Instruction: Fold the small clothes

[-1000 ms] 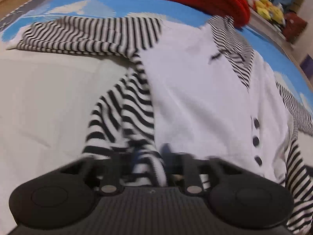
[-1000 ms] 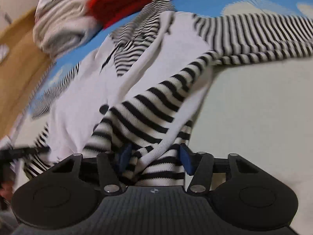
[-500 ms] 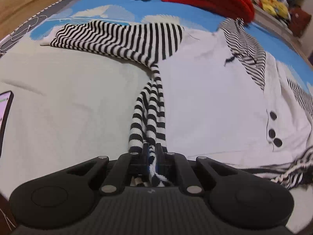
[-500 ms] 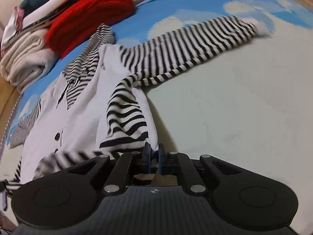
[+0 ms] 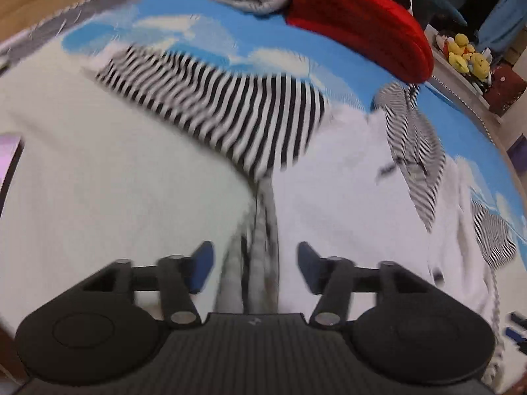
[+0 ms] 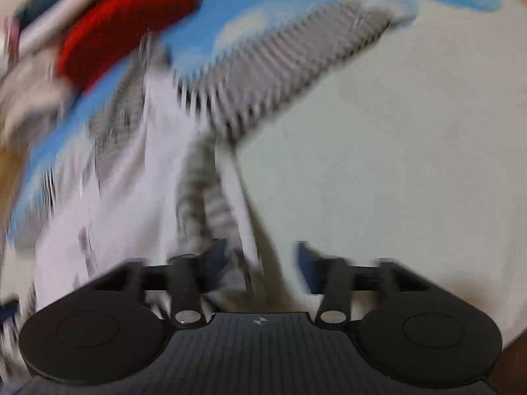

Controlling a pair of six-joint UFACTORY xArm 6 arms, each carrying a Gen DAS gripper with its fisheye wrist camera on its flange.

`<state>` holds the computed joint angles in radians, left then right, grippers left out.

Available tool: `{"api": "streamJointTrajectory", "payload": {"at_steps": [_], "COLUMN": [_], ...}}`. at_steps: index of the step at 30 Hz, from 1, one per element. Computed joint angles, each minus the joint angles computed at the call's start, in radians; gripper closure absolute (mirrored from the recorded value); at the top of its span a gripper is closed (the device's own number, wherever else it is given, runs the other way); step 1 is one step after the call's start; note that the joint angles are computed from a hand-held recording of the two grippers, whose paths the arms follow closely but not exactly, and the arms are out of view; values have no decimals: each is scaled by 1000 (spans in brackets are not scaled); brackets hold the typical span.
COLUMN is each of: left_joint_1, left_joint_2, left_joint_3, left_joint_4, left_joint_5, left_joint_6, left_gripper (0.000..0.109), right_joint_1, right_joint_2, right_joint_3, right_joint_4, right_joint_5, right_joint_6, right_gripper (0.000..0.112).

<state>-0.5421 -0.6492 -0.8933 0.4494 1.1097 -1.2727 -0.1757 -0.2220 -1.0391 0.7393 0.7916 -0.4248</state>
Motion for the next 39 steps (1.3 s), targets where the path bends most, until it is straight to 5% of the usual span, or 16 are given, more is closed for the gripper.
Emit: {"api": "streamJointTrajectory", "payload": {"at_steps": [4, 10, 11, 13, 14, 15, 16, 21, 23, 26, 27, 29, 30, 34, 36, 39], "left_joint_1": [199, 293, 307, 319, 321, 323, 323, 353, 361, 359, 352, 326, 305, 289, 289, 274], "left_joint_2": [139, 345, 361, 392, 416, 428, 431, 407, 384, 339, 326, 295, 287, 329, 418, 609], "left_joint_3": [-24, -108, -111, -134, -160, -170, -173, -138, -115, -99, -108, -126, -140, -213, -288, -458], "left_joint_4": [-110, -105, -87, -36, 1, 43, 91, 63, 39, 16, 19, 65, 129, 211, 193, 151], "left_joint_5": [-201, -303, -335, -332, -306, -298, -291, -281, -303, -328, -309, -262, -232, -266, -300, -297], "left_joint_6": [134, 116, 98, 50, 22, -24, -75, -77, -38, 56, 86, 83, 37, 34, 103, 261], "left_gripper": [37, 41, 47, 100, 102, 102, 102, 103, 101, 91, 75, 37, 22, 19, 19, 19], "right_joint_1": [44, 115, 124, 149, 161, 174, 184, 163, 141, 138, 133, 122, 115, 92, 107, 164], "right_joint_2": [176, 484, 503, 542, 565, 582, 597, 629, 640, 628, 619, 587, 569, 474, 483, 622], "right_joint_3": [-173, -428, -436, -466, -490, -505, -518, -558, -571, -577, -579, -568, -557, -473, -492, -714], "right_joint_4": [74, 21, 57, 115, 93, 36, -39, -562, -650, -551, -516, -555, -598, -734, -643, -479], "right_joint_5": [-78, -153, -191, -267, -296, -331, -366, -394, -337, -296, -268, -222, -210, -249, -317, -262], "right_joint_6": [122, 318, 310, 254, 249, 279, 333, 703, 807, 668, 621, 614, 626, 631, 502, 300], "right_gripper": [46, 47, 47, 54, 85, 104, 109, 109, 109, 95, 87, 48, 46, 45, 44, 45]}}
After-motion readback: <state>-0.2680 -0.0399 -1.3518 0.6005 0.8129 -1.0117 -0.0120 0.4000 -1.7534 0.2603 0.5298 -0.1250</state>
